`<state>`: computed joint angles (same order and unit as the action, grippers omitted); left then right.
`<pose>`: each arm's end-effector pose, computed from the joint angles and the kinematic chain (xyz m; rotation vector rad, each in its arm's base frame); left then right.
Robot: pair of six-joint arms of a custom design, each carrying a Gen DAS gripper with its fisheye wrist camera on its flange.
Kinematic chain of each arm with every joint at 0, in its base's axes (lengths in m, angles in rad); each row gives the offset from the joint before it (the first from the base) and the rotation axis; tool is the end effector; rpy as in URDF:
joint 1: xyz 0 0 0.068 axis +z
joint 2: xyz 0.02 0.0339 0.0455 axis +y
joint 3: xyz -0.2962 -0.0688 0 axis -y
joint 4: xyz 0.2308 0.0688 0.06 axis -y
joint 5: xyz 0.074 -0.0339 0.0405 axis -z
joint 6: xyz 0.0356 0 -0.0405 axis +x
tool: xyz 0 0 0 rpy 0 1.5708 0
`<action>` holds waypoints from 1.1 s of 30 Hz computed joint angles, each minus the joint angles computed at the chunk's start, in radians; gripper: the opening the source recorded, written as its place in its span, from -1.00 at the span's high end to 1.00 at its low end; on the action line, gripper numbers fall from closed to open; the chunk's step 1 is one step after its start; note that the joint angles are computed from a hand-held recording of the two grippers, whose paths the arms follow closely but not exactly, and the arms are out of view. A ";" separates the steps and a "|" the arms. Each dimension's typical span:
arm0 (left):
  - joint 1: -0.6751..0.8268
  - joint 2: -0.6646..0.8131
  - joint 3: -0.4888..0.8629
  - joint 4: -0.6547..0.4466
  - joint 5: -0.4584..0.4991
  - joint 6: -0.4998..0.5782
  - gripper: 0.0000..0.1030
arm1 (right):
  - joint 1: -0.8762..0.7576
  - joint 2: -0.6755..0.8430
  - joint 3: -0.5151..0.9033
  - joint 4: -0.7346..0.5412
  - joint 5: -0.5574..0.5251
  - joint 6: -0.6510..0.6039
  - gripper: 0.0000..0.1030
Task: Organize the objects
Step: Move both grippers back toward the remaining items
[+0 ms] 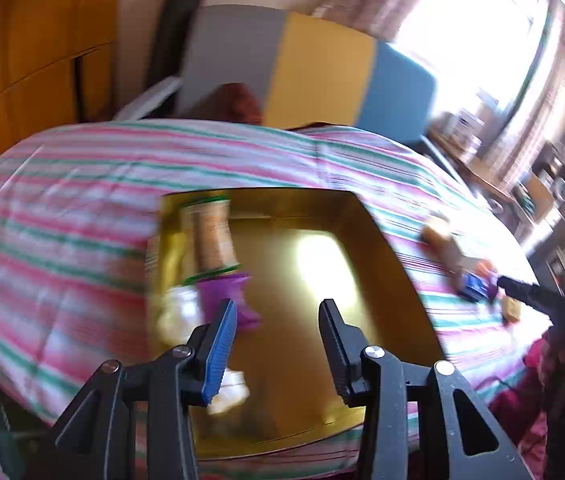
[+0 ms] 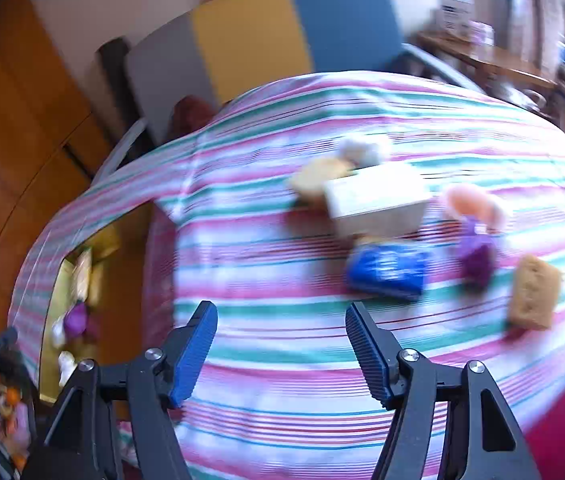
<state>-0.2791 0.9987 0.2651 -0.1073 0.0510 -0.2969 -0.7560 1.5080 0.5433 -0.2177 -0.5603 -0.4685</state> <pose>0.1382 -0.0415 0.1709 0.0021 2.4363 -0.3239 0.1742 -0.1383 0.1572 0.2176 2.4880 0.3053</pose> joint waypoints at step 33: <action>-0.727 1.240 1.119 -0.110 -0.081 -0.180 -0.66 | -0.480 0.487 0.462 -0.281 -0.330 -0.032 -0.57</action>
<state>-1.0063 2.2387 1.3842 -0.2169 -0.0302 -0.4769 -1.2359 1.9952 1.0049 -0.4987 -0.8904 -0.5004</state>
